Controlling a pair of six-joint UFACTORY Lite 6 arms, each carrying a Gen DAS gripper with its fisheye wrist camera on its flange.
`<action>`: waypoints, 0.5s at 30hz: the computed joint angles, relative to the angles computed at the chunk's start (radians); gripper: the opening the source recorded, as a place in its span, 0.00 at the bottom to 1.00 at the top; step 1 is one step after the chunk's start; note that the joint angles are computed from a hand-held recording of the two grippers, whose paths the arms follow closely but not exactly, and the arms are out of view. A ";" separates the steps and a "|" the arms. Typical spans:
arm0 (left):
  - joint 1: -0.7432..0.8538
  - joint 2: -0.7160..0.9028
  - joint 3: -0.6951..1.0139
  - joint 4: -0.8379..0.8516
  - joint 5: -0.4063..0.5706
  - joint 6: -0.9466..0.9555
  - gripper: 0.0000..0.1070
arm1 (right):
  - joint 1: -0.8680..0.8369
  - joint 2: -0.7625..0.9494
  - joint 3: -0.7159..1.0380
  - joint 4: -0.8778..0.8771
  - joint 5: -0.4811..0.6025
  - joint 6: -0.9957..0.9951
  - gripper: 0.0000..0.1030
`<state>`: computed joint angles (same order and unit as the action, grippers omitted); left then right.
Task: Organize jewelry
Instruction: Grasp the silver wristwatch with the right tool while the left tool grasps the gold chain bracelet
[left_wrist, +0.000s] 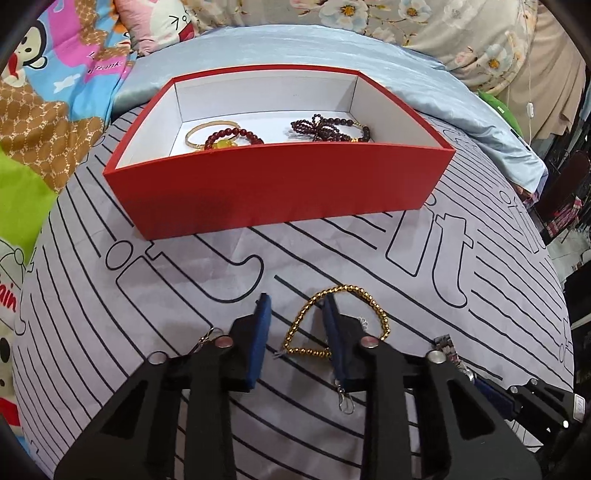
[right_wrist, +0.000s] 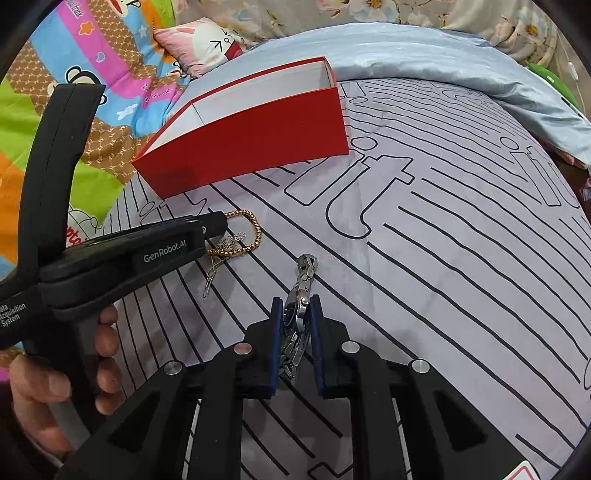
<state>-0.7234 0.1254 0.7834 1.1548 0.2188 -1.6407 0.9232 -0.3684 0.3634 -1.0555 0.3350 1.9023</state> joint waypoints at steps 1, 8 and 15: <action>-0.004 0.004 0.002 0.029 0.007 -0.025 0.17 | -0.003 -0.001 -0.001 -0.003 -0.004 0.001 0.12; -0.019 -0.002 -0.006 0.071 0.001 -0.049 0.02 | -0.014 -0.004 0.000 0.012 -0.015 -0.018 0.12; -0.029 -0.120 -0.066 -0.070 -0.006 0.063 0.02 | 0.007 -0.052 -0.011 0.065 0.012 -0.050 0.12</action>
<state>-0.7527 0.0053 0.7171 1.0843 0.2126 -1.5776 0.9299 -0.4204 0.3523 -0.9903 0.3471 1.8523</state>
